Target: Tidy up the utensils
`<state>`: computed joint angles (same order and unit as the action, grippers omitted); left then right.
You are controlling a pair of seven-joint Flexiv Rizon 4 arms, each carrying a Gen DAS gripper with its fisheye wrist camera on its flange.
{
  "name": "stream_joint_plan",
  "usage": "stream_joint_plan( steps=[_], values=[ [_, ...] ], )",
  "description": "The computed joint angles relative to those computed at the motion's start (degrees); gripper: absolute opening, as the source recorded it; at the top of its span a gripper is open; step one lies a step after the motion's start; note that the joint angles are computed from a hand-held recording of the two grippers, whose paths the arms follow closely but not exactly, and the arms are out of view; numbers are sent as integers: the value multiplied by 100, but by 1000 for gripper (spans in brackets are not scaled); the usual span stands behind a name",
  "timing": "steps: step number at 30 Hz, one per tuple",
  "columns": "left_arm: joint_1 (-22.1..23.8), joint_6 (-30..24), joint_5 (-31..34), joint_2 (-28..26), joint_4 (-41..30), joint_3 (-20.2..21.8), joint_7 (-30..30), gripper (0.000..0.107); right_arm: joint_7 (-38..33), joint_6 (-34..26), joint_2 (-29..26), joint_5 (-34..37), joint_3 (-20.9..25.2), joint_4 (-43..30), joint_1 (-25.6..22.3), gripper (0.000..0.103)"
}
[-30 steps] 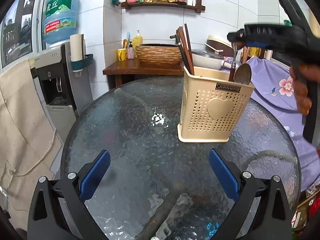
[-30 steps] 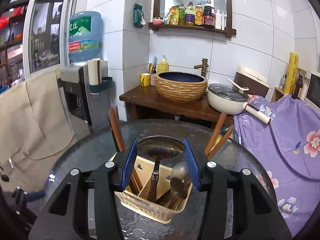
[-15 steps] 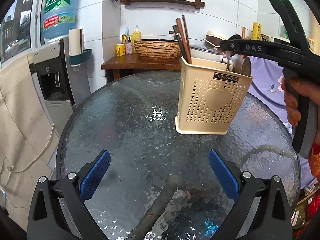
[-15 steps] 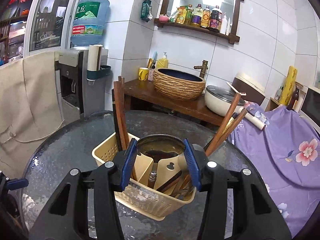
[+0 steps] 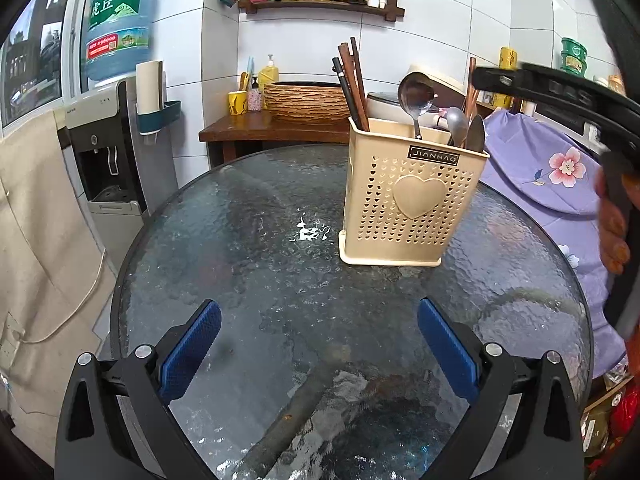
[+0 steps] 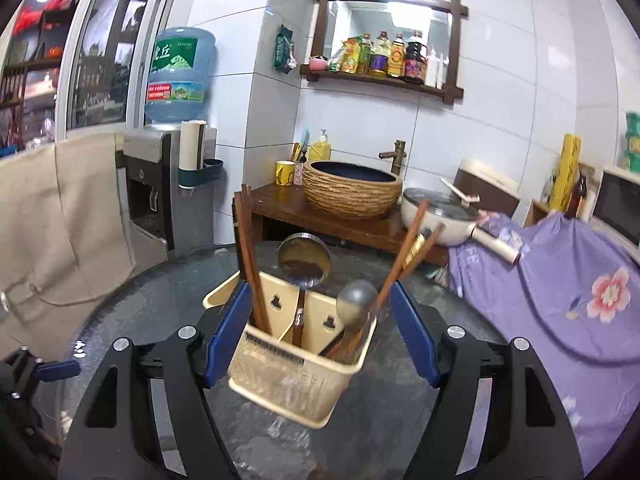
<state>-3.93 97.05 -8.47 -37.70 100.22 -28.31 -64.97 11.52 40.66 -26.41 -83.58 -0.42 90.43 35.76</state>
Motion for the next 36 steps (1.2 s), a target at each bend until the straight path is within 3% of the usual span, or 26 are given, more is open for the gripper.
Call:
stream_joint_plan(
  steps=[2,7,10,15,23,36],
  values=[
    [60,36,-1,20,67,-55,-26,97,378,-22,164,-51,83,277,36,81],
    [707,621,340,-15,536,-733,-206,97,1351,-176,548,-387,408,1051,131,85],
    [925,959,724,15,791,-813,-412,97,1904,-954,682,-473,674,1512,433,94],
    [1459,1274,1384,85,1270,-1142,-830,97,2438,-1754,697,-401,1051,1934,867,97],
    [1799,2232,2515,357,1907,-1239,-1500,97,2983,-2718,578,-299,1305,2060,1592,97],
    [2240,2740,3947,947,2431,-1052,-2539,97,3167,-3462,504,-144,1425,1892,2197,97]
  ],
)
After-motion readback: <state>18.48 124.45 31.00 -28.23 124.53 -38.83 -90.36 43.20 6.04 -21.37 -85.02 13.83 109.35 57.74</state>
